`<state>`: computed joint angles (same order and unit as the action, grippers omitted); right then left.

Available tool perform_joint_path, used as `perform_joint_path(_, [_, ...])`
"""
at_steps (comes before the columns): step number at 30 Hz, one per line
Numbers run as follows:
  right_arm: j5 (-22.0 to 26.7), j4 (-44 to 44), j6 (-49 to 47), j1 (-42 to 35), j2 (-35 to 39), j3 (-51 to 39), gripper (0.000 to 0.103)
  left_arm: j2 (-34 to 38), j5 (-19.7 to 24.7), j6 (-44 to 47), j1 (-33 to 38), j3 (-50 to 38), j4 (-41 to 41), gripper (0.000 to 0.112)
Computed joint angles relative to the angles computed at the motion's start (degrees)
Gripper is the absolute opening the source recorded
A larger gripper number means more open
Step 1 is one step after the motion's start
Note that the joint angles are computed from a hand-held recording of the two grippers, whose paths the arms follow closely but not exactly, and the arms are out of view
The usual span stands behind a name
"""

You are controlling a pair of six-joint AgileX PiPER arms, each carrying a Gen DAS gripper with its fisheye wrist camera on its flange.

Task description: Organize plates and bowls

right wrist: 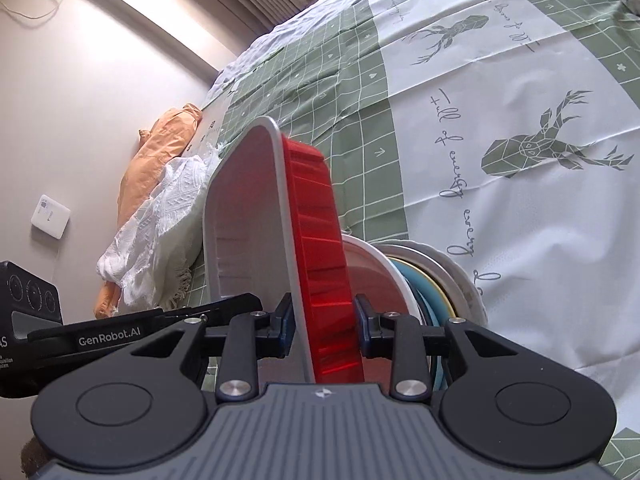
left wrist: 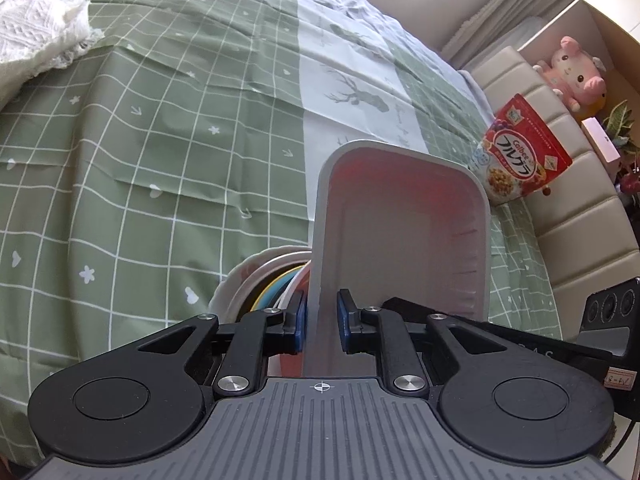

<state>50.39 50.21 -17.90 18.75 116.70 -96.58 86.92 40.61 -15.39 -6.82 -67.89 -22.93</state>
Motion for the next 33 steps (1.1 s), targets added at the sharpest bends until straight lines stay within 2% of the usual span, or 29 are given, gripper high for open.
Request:
perform_joint_path(5, [-1.52,-2.1,0.55,0.62,-0.74,0.38,0.031,0.9,0.17,1.9,0.67,-0.85,-2.16,0.017])
perform_joint_path(14, [-9.67,-2.39,-4.06,1.74,-11.13,13.54,0.033,-3.33,0.2,4.26,-0.15,3.38,-5.44,0.017])
perform_joint_path(23, [-9.15,0.32,-7.62,2.67,-15.5,18.03,0.033,-9.32,0.57,1.97,-0.76,6.25,-3.93,0.018])
perform_joint_path(26, [-10.17,-1.81,-5.9,3.53,-15.11,17.61,0.033,-9.4,0.23,1.98,-0.54,7.02,-4.49,0.018])
perform_joint_path(29, [-11.08,-7.7,-1.36,5.1,-14.15,15.2,0.033,-8.98,-0.14,1.68,0.0,7.07,-5.17,0.018])
perform_joint_path(33, [-14.95,-14.89,2.35,7.16,-15.64,16.55,0.035,-9.73,-0.71,1.18,0.11,7.48,-4.81,0.018])
